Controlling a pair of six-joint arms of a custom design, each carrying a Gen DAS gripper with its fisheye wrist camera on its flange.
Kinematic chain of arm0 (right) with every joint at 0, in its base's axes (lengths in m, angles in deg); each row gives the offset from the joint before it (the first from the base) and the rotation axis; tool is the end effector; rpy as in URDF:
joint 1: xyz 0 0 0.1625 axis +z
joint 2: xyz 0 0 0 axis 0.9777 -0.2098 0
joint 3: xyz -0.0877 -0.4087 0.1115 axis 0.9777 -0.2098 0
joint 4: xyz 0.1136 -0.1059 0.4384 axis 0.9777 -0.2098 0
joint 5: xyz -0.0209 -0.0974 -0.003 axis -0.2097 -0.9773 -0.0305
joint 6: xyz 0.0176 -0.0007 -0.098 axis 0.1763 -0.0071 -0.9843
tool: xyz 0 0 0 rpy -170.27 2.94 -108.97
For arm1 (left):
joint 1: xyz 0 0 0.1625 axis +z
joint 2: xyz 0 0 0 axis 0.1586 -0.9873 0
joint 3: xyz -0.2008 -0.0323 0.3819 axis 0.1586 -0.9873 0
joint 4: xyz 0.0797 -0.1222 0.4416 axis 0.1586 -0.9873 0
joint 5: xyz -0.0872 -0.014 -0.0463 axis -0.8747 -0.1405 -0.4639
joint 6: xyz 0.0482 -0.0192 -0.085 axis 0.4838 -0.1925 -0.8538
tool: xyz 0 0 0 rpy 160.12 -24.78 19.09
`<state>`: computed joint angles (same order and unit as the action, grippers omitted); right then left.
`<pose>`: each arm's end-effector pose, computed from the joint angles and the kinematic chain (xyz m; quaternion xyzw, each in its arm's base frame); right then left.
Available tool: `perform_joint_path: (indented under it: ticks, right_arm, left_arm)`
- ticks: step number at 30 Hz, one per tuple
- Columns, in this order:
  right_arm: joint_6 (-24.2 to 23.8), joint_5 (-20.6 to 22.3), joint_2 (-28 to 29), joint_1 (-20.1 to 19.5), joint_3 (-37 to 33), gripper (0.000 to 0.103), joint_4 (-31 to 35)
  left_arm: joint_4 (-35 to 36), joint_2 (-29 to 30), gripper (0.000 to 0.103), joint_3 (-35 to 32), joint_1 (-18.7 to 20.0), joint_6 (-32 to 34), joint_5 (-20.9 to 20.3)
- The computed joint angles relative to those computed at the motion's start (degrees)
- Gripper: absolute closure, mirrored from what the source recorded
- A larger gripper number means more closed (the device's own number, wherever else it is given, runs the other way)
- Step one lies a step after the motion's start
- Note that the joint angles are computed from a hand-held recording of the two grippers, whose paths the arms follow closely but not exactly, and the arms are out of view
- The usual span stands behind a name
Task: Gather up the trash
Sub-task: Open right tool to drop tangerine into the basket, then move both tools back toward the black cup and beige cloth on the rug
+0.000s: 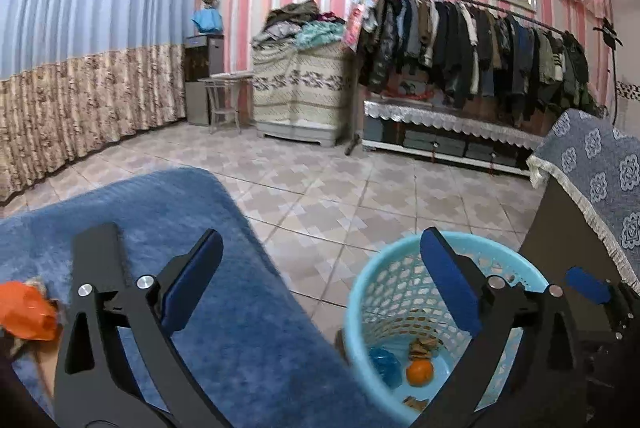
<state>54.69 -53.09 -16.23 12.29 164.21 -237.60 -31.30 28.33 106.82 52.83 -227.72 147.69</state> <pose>0.0672 -0.6112 0.0693 -0.0818 -0.7119 0.5616 0.4135 -0.1950 -0.7109 -0.0069 0.4055 0.8078 -0.4004 0.1506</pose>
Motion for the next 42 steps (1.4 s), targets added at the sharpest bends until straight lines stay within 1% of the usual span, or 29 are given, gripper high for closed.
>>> perform_joint_path:
  ticks: [4, 6, 10, 12, 15, 18, 20, 23, 25, 27, 30, 33, 35, 37, 39, 42]
  right_arm:
    - [-2.4, -0.5, 1.0, 1.7, -1.0, 0.009, -2.1]
    - [-2.7, -0.1, 1.3, 2.5, -1.1, 0.009, -2.0]
    - [-3.2, 0.1, 2.6, 4.6, -2.3, 0.009, -0.5]
    - [-3.3, 0.7, 3.2, 5.5, -2.9, 0.009, 0.5]
    - [-0.7, 3.0, 3.9, 6.7, -3.1, 0.005, 3.6]
    - [1.4, 5.0, 4.9, 7.8, -3.8, 0.005, 6.9]
    - [2.2, 5.3, 5.6, 8.3, -4.5, 0.005, 7.9]
    - [4.4, 5.3, 6.7, 8.9, -5.6, 0.005, 9.8]
    - [4.3, 4.6, 7.8, 9.5, -7.0, 0.005, 10.3]
    - [3.5, 4.0, 8.8, 10.0, -8.2, 0.005, 10.6]
    - [3.3, 3.7, 10.0, 10.6, -9.8, 0.005, 11.9]
    - [5.1, 4.8, 10.6, 11.1, -10.8, 0.005, 14.8]
    - [5.1, 5.2, 11.3, 11.5, -11.8, 0.005, 15.9]
    - [4.0, 5.3, 12.5, 12.3, -13.2, 0.005, 17.1]
    - [2.4, 5.2, 13.8, 13.2, -14.9, 0.005, 19.2]
    - [-1.9, 4.9, 16.4, 14.5, -18.3, 0.005, 21.6]
  left_arm:
    - [-0.6, -4.4, 0.006, 2.9, 0.7, -0.7, -0.9]
    - [-1.0, -6.6, 0.006, 4.5, 1.0, -1.0, -1.3]
    - [-2.9, -11.6, 0.006, 8.8, 1.5, -0.5, -3.9]
    - [-2.7, -13.7, 0.006, 10.4, 1.8, -1.1, -5.0]
    - [-2.6, -16.5, 0.006, 12.6, 2.4, -2.0, -5.9]
    - [-3.6, -19.9, 0.006, 15.8, 3.3, -1.2, -7.0]
    - [-4.7, -22.1, 0.006, 17.7, 3.8, -0.3, -8.4]
    - [-4.0, -24.9, 0.006, 19.1, 5.4, -0.7, -9.8]
    - [-4.0, -26.8, 0.006, 19.8, 6.7, -0.9, -10.6]
    - [-5.6, -28.6, 0.006, 20.5, 8.3, 0.7, -12.1]
    - [-5.6, -29.5, 0.006, 19.6, 10.7, 1.3, -14.0]
    - [-3.5, -28.9, 0.006, 16.0, 14.0, 0.1, -15.8]
    - [-3.7, -28.6, 0.006, 14.7, 15.5, 0.7, -17.2]
    - [-3.9, -28.5, 0.006, 13.4, 17.2, 0.8, -18.5]
    - [-2.9, -28.3, 0.006, 12.0, 18.4, 0.0, -18.8]
    - [-1.8, -28.4, 0.006, 10.8, 20.0, -0.7, -19.2]
